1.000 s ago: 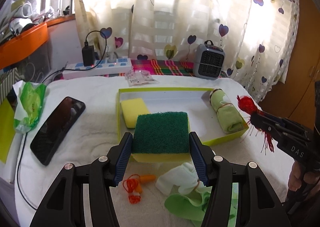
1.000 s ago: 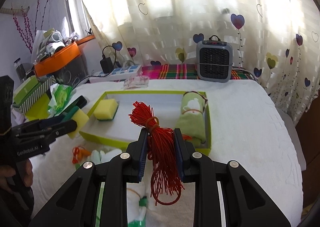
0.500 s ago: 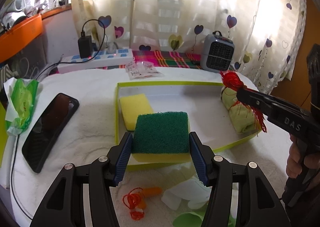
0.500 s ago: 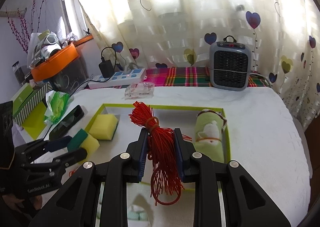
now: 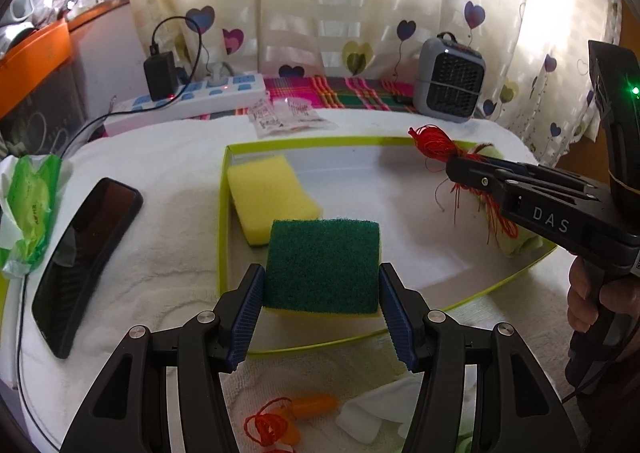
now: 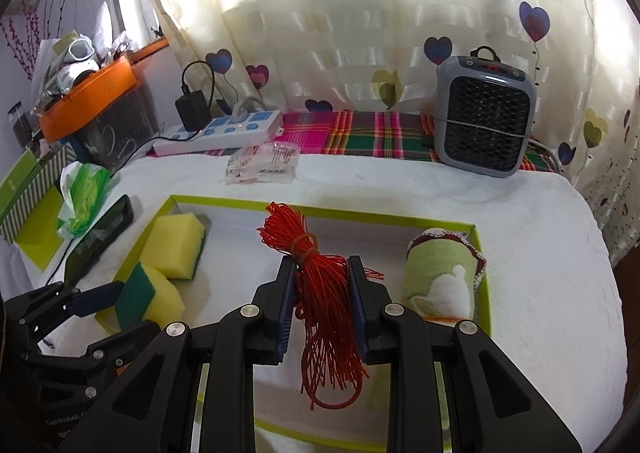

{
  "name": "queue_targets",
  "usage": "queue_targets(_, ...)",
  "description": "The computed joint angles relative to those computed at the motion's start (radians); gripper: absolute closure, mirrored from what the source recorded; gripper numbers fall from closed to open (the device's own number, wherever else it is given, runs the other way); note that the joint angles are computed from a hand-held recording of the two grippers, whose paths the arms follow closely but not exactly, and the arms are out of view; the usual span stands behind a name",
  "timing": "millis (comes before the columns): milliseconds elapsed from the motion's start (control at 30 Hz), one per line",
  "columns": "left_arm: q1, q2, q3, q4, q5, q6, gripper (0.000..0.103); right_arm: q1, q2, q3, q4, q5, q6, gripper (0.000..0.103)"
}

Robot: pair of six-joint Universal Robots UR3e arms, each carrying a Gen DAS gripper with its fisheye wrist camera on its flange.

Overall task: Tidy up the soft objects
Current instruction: 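Carry the sponge and red cord over the box lid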

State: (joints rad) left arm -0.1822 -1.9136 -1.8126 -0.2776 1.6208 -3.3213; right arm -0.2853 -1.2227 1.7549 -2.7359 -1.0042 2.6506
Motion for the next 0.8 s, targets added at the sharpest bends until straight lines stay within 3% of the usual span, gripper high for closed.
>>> queue_targets(433, -0.017, -0.039, 0.049, -0.034, 0.046, 0.020, 0.047, 0.060, 0.085, -0.035, -0.092, -0.119, -0.006, 0.077)
queue_targets(800, -0.031, -0.050, 0.066, -0.043, 0.074, 0.017, 0.046, 0.059, 0.103, -0.040, -0.094, -0.116, -0.015, 0.077)
